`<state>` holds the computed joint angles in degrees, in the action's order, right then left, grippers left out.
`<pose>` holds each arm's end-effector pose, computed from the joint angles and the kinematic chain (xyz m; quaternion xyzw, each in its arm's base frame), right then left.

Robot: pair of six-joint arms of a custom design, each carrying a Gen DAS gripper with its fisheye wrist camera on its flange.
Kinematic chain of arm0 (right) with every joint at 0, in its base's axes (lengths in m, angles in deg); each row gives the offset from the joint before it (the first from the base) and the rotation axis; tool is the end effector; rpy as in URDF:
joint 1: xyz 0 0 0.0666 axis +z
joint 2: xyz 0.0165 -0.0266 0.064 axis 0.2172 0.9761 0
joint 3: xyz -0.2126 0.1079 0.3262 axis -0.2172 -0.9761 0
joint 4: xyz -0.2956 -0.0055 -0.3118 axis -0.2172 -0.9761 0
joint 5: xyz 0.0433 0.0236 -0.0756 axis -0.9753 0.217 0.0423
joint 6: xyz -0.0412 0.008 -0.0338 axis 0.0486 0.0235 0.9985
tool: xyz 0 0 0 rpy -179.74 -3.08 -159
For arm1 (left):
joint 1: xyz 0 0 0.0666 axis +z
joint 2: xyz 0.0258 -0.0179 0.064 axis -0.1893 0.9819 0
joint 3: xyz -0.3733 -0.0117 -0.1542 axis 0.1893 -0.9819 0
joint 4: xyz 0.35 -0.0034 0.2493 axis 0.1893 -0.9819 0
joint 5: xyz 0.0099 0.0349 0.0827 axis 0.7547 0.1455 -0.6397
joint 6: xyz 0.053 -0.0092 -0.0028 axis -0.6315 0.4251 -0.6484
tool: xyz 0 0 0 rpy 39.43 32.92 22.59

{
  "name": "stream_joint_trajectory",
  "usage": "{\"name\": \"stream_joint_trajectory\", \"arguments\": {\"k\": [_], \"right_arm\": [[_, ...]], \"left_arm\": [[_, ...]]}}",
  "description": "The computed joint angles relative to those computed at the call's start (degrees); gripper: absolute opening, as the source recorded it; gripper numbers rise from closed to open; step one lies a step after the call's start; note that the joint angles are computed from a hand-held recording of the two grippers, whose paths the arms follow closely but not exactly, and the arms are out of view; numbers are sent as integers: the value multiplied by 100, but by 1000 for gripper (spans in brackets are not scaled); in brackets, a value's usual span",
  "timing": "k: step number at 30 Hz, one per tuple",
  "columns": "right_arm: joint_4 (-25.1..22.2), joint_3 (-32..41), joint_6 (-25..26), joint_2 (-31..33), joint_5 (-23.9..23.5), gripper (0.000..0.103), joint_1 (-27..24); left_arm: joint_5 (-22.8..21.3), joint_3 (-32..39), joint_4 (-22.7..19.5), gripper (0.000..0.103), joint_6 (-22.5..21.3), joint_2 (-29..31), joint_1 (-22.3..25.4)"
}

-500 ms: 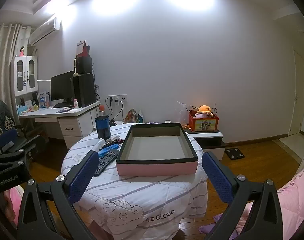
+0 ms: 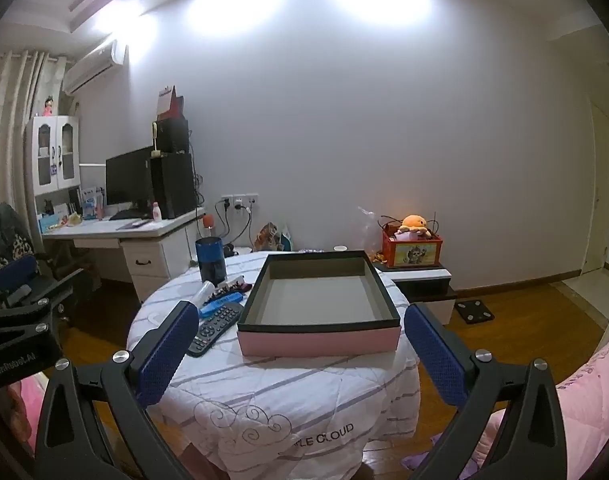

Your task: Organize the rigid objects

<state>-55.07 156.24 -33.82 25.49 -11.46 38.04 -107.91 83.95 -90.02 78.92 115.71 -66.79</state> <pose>0.4326 0.2125 0.4787 -0.2228 0.7697 0.1978 0.5646 0.3041 -0.3883 0.4825 -0.1753 0.7672 0.1757 0.5914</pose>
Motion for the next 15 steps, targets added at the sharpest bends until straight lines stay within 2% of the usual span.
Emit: {"name": "stream_joint_trajectory", "arguments": {"k": [3, 7, 12, 15], "right_arm": [[93, -46, 18, -6, -91, 103, -27], [129, -40, 44, 8, -62, 103, -20], [187, -54, -44, 35, -122, 103, -33], [149, -33, -34, 52, -173, 103, -32]], "left_arm": [[21, -62, 409, 103, -376, -67, -1], [-61, -10, 316, 103, -340, -30, -17], [-22, -66, 532, 103, -508, -84, -3], [1, -45, 519, 103, -521, -70, 5]]}}
